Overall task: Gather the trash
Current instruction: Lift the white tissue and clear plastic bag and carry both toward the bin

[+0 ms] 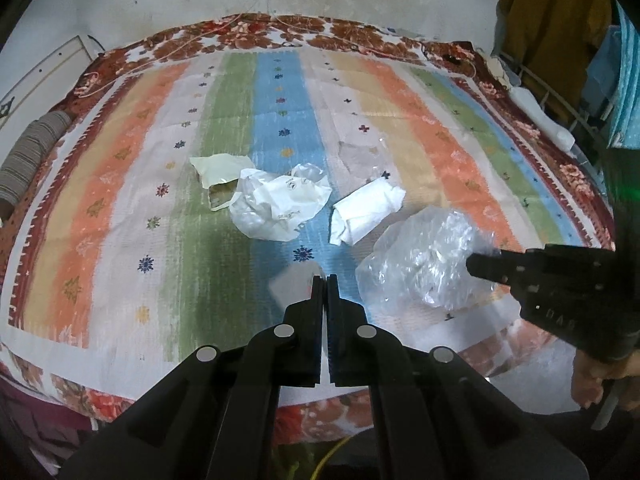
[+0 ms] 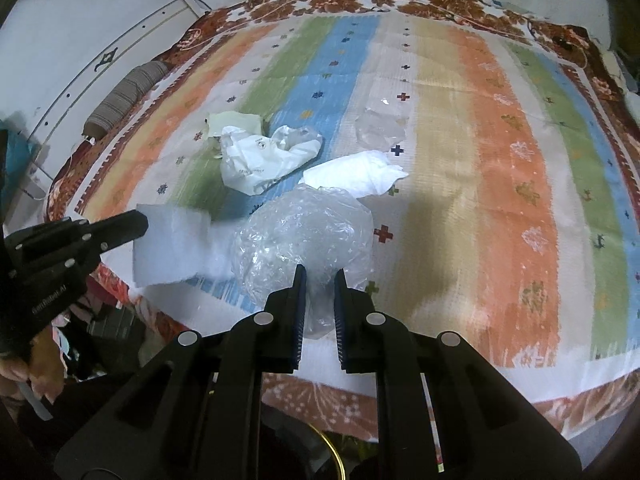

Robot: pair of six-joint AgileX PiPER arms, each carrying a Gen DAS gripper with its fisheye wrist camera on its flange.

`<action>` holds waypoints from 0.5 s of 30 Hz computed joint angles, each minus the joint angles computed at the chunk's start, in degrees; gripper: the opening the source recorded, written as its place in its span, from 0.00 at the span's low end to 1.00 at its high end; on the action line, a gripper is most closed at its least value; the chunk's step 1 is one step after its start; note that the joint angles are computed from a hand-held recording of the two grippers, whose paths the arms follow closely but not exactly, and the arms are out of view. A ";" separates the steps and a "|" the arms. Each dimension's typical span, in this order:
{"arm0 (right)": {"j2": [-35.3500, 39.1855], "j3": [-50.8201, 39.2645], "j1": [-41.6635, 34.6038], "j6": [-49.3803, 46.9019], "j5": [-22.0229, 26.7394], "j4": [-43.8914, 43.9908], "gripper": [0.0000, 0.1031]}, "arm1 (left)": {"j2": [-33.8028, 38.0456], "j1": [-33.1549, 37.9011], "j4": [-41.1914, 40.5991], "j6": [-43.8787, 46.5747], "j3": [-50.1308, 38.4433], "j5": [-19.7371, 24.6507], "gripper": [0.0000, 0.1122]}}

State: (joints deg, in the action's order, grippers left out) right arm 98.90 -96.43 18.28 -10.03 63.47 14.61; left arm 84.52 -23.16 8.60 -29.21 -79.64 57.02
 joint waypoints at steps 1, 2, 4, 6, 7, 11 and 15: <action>-0.73 0.58 -0.08 0.03 -0.03 -0.04 0.11 | -0.10 -0.16 -0.32 0.32 -0.29 0.35 0.01; -1.88 1.53 0.00 -0.05 -0.19 -0.46 0.11 | -0.43 -0.69 0.15 0.04 -0.73 0.75 0.01; -3.85 3.13 0.26 -0.36 -0.40 -1.02 0.11 | -1.40 -1.10 0.02 -0.72 -0.92 0.82 0.01; -5.53 4.49 0.42 -0.40 -0.69 -1.47 0.11 | -2.91 -1.32 -1.18 -1.16 -0.79 0.77 0.01; -6.20 4.90 0.55 -0.31 -0.69 -1.68 0.11 | -3.65 -1.80 -1.17 -1.46 -0.70 0.78 0.01; -9.15 7.29 0.75 -0.23 -1.50 -1.88 0.11 | -5.52 -3.36 -0.63 -2.88 -0.37 0.85 0.01; -11.29 9.27 0.94 0.16 -1.33 -1.86 0.11 | -4.96 -5.40 1.28 -6.01 0.16 3.13 0.00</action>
